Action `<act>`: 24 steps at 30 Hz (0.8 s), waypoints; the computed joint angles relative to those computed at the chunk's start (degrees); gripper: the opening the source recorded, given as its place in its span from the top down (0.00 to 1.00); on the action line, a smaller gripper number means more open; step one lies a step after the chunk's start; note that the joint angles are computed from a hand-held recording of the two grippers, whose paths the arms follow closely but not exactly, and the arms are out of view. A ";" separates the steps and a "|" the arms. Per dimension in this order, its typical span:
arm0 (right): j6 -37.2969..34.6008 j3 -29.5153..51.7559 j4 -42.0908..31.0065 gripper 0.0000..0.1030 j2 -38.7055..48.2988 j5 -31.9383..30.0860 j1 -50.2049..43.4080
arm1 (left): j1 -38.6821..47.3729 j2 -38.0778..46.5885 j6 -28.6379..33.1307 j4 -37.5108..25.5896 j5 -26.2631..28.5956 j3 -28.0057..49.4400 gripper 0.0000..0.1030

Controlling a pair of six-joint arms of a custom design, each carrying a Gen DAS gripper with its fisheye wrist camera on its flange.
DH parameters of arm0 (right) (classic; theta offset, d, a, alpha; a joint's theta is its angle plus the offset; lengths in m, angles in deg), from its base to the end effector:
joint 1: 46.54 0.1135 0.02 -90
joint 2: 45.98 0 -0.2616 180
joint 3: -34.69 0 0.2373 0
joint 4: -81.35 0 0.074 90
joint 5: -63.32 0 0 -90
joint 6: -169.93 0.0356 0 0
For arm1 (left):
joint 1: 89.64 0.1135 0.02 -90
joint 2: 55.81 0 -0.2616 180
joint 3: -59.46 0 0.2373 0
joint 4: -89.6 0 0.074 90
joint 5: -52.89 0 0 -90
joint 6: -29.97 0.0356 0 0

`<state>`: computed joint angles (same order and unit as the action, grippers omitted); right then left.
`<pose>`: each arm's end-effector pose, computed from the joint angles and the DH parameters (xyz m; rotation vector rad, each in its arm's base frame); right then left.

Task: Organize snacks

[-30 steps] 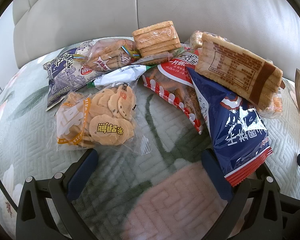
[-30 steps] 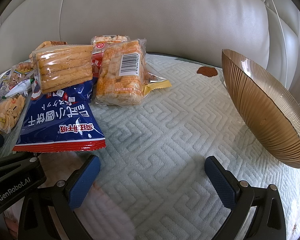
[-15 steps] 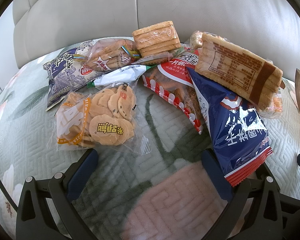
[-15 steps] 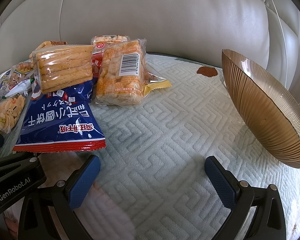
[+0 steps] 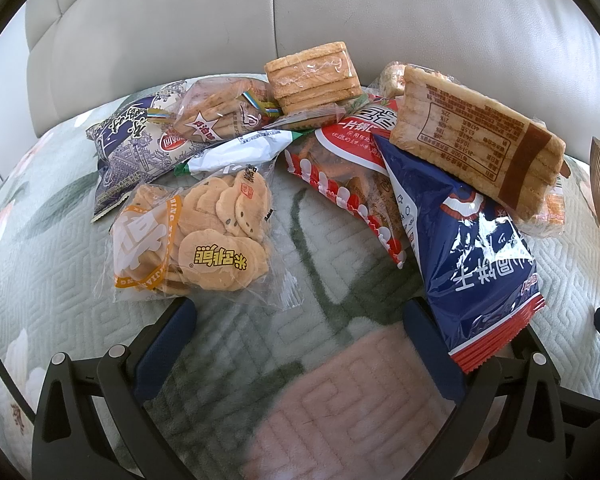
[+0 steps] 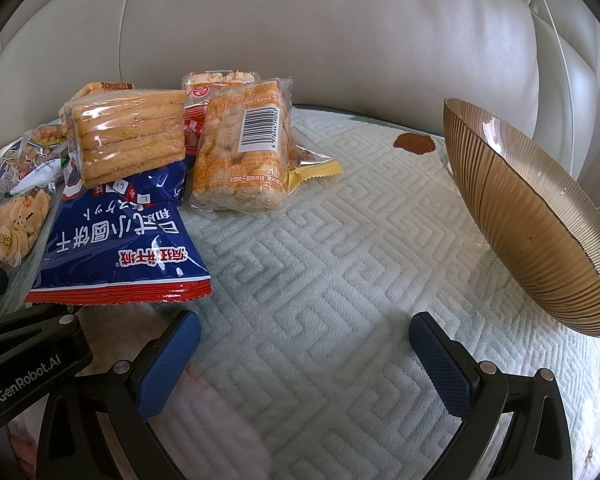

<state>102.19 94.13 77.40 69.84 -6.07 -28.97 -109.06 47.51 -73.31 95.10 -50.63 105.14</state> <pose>0.3074 0.0842 0.0581 0.2253 2.5229 -0.2042 0.2611 -0.0832 0.0819 0.0317 2.4462 0.0420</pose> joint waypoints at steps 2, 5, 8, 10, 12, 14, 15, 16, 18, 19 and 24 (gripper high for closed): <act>-0.01 0.02 -0.02 0.00 -0.01 0.00 -0.01 | 0.00 0.00 0.00 0.00 0.00 0.00 0.00; -0.01 0.02 -0.02 0.00 -0.01 0.00 -0.01 | -0.02 0.06 -0.01 0.01 -0.01 0.05 0.00; -0.01 0.02 -0.02 0.00 -0.01 0.00 -0.01 | -0.01 0.01 -0.01 0.00 -0.02 0.01 0.00; 0.02 0.00 0.03 0.00 0.00 -0.01 0.01 | -0.02 0.03 -0.02 0.01 -0.01 0.03 0.00; 0.00 0.00 0.03 0.00 -0.01 -0.03 -0.02 | -0.02 0.06 -0.04 0.06 0.01 0.03 0.00; 0.10 -0.39 -0.22 0.00 -0.67 -0.07 0.05 | 0.15 0.15 0.03 0.16 0.21 0.08 0.00; 0.25 -0.51 -0.11 0.00 -0.75 -0.16 0.08 | 0.15 0.15 0.03 0.16 0.21 0.08 0.00; 0.29 -0.61 -0.06 0.00 -0.85 -0.30 0.07 | 0.22 0.22 0.11 0.15 0.24 0.16 0.00; -0.08 -0.57 -0.47 0.00 -1.22 -0.58 -0.35 | 0.24 0.24 0.10 0.17 0.27 0.16 0.00; -0.10 -0.71 -0.30 0.00 -1.27 -0.50 -0.31 | 0.24 0.24 0.10 0.17 0.27 0.16 0.00; -0.69 -0.77 -0.05 0.00 -1.08 -0.84 -1.03 | 0.76 0.29 0.17 0.07 1.08 0.41 0.00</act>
